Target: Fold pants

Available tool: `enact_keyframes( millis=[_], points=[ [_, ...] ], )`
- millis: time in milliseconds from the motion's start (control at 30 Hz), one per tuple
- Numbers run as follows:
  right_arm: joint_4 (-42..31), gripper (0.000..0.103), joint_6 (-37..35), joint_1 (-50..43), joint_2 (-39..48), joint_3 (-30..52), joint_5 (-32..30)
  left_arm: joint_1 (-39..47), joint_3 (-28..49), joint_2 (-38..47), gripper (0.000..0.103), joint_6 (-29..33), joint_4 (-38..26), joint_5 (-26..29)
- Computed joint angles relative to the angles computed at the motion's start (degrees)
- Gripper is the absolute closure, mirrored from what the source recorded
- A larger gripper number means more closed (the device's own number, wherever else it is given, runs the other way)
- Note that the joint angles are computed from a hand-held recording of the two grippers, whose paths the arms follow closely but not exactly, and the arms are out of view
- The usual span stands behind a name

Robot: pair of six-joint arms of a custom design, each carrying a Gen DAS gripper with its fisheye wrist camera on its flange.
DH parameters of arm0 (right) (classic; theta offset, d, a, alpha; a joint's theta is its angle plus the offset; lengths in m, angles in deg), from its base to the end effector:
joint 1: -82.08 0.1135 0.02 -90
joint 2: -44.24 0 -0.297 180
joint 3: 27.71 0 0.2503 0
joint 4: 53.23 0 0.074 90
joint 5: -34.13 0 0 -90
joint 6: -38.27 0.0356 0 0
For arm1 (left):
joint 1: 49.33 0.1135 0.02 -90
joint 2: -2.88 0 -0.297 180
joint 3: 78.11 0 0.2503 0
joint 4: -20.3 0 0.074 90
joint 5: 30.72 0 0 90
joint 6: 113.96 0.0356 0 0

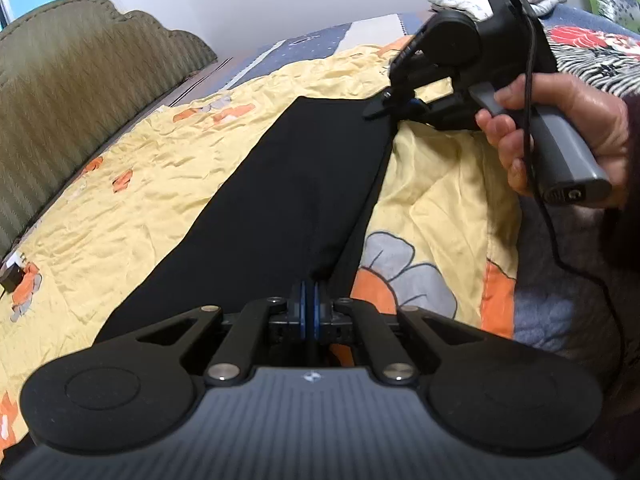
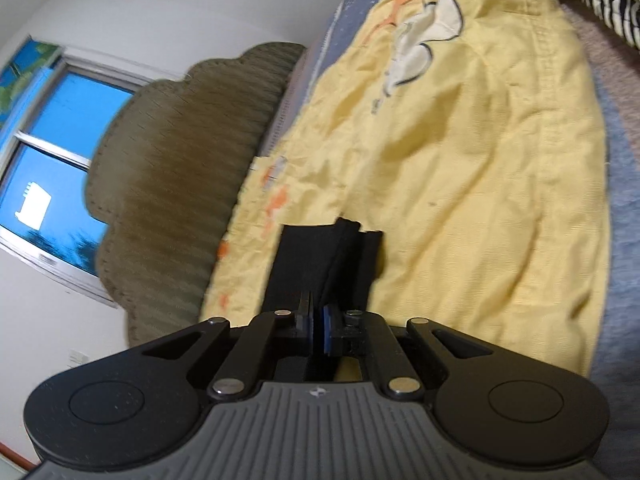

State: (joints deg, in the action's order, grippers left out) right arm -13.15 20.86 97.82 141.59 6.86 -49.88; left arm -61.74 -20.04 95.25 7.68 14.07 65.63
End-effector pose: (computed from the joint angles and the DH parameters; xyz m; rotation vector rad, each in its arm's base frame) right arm 0.2642 0.0706 0.1433 1.0522 1.7919 0.8852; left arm 0.3138 -0.0731 0.1981 0.9061 2.0851 0.0506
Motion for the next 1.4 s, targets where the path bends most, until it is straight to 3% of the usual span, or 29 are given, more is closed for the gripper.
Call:
enact_keyframes(
  millis=[100,167,200,267,333,367,467,533,600,667,767,867,967,1000,1067,1167,1233,1300,1400],
  points=[
    [-4.4,0.099,-1.3,-1.4,-1.0,1.3,-2.4,1.1,0.4,-1.4,0.087,0.5,-2.2,1.8],
    [-9.2,0.099,-3.2,-2.0,-3.2,2.5,-3.4,2.9,0.7,-3.3,0.036,-0.3,-5.0,4.0],
    [-12.1,0.098,-3.7,-1.9,-4.8,2.9,-2.9,4.5,0.0,-4.9,0.031,-0.4,-5.5,5.8],
    [-19.6,0.097,-4.8,0.2,-9.1,3.8,1.7,7.2,-1.4,-7.5,0.032,-0.1,-5.5,8.0],
    [-28.4,0.091,-7.1,3.9,-13.2,5.8,9.9,10.1,-2.9,-9.5,0.032,-0.8,-4.4,9.8],
    [-32.5,0.084,-7.9,5.9,-14.9,7.0,13.4,11.4,-3.5,-10.1,0.032,-1.8,-3.5,10.1],
    [-34.1,0.08,-13.7,12.9,-18.1,8.7,20.4,15.8,-4.6,-10.7,0.032,-5.9,-1.0,10.3],
    [-31.7,0.078,-20.9,16.2,-17.0,10.9,17.5,18.5,-6.2,-11.0,0.032,-8.7,3.0,9.7],
    [-32.9,0.065,-26.9,16.5,-13.0,15.3,7.4,20.3,-7.3,-11.7,0.032,-10.8,5.0,7.6],
    [-36.5,0.065,-30.0,18.1,-8.9,19.2,4.7,23.1,-8.7,-12.7,0.031,-13.1,6.8,7.3],
    [-44.9,0.066,-36.2,20.5,-5.8,22.5,7.0,28.1,-9.9,-13.6,0.021,-16.1,7.1,7.2],
    [-48.8,0.065,-38.7,24.1,-8.9,22.3,15.7,33.0,-7.4,-11.9,0.021,-20.3,1.5,7.2],
    [-42.4,0.061,-38.4,23.9,-13.6,19.7,14.0,36.6,-6.0,-10.2,0.02,-24.2,-1.0,9.4],
    [-44.3,0.051,-39.9,22.9,-11.6,21.6,11.1,36.7,-5.9,-9.5,0.02,-23.7,-1.0,8.8],
    [-50.9,0.048,-41.3,22.3,-5.3,26.3,10.0,36.5,-6.4,-10.0,0.02,-22.9,-1.1,6.3],
    [-47.7,0.049,-38.3,23.7,-7.8,23.3,13.2,37.9,-8.3,-12.6,0.02,-20.3,0.7,8.5],
    [-46.2,0.047,-40.4,25.7,-8.8,23.9,14.8,38.9,-8.8,-12.6,0.019,-19.2,1.2,8.8],
    [-46.8,0.046,-44.9,25.9,-7.1,27.6,8.8,39.7,-7.8,-12.0,0.019,-20.7,-0.7,8.1],
    [-51.7,0.046,-49.9,27.0,-0.3,38.2,-1.9,43.1,-7.0,-12.9,0.019,-23.1,-2.5,11.4]
  ],
)
